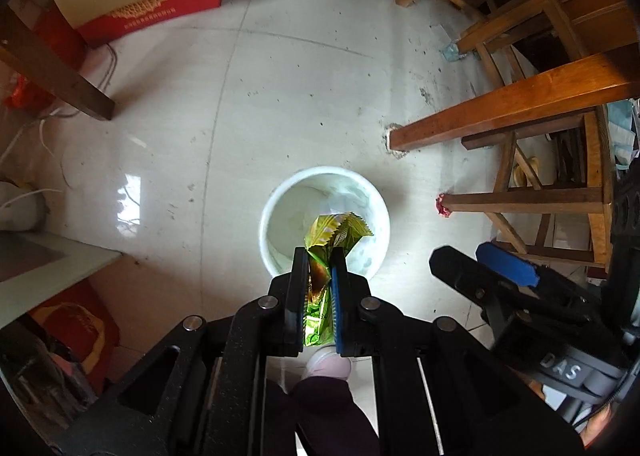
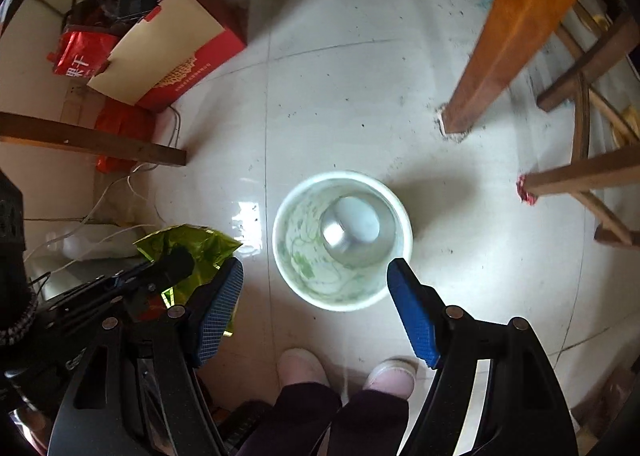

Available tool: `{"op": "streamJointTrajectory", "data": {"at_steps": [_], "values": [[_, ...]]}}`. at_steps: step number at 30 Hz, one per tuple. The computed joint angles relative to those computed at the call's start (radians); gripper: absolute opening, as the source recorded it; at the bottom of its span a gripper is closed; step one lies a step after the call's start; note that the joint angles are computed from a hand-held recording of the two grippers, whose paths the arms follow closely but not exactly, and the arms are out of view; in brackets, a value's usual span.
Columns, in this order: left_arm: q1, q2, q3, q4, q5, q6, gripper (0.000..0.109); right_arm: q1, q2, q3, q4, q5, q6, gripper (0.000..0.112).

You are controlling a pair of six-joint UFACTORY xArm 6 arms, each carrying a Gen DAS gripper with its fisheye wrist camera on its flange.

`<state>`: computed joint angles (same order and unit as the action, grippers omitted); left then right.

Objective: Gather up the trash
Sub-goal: 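Open the left tool to drop the chip bag into the bucket, then raise both tools back toward the table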

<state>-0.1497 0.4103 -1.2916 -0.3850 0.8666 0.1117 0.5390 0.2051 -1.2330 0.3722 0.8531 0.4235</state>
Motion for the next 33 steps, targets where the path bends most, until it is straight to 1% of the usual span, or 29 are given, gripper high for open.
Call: {"op": "streamJointTrajectory", "data": {"at_steps": [4,5,6,7,8,11,15,20,25,29,33], "values": [[-0.011,0.031,-0.047,-0.005,0.044,-0.009,0.01,-0.004,-0.029,-0.001,-0.066,0.032,0.04,0.072],[-0.017,0.036,-0.055,-0.001,0.053,-0.017,0.015,-0.005,-0.037,-0.002,-0.078,0.039,0.046,0.072],[-0.02,0.041,-0.067,0.009,0.068,-0.029,0.029,-0.007,-0.048,-0.002,-0.086,0.048,0.051,0.072],[-0.025,0.044,-0.075,0.013,0.084,-0.039,0.038,-0.011,-0.051,-0.006,-0.09,0.055,0.053,0.072],[-0.027,0.045,-0.084,0.013,0.099,-0.044,0.049,-0.014,-0.065,-0.005,-0.095,0.065,0.06,0.072],[-0.038,0.023,-0.08,0.024,0.104,-0.05,0.05,-0.02,-0.081,-0.012,-0.101,0.078,0.073,0.072],[-0.048,-0.025,-0.081,0.079,0.136,-0.076,0.05,-0.022,-0.112,-0.031,-0.124,0.111,0.107,0.072],[-0.042,-0.117,-0.099,0.118,0.214,-0.091,0.05,-0.022,-0.153,-0.097,-0.152,0.189,0.145,0.072],[-0.03,-0.213,-0.172,0.158,0.322,-0.111,0.05,-0.018,-0.179,-0.222,-0.197,0.299,0.185,0.071],[-0.013,-0.267,-0.279,0.178,0.411,-0.123,0.05,-0.006,-0.171,-0.393,-0.25,0.416,0.23,0.071],[0.017,-0.3,-0.431,0.173,0.499,-0.128,0.05,0.018,-0.132,-0.605,-0.318,0.525,0.28,0.071]]}}
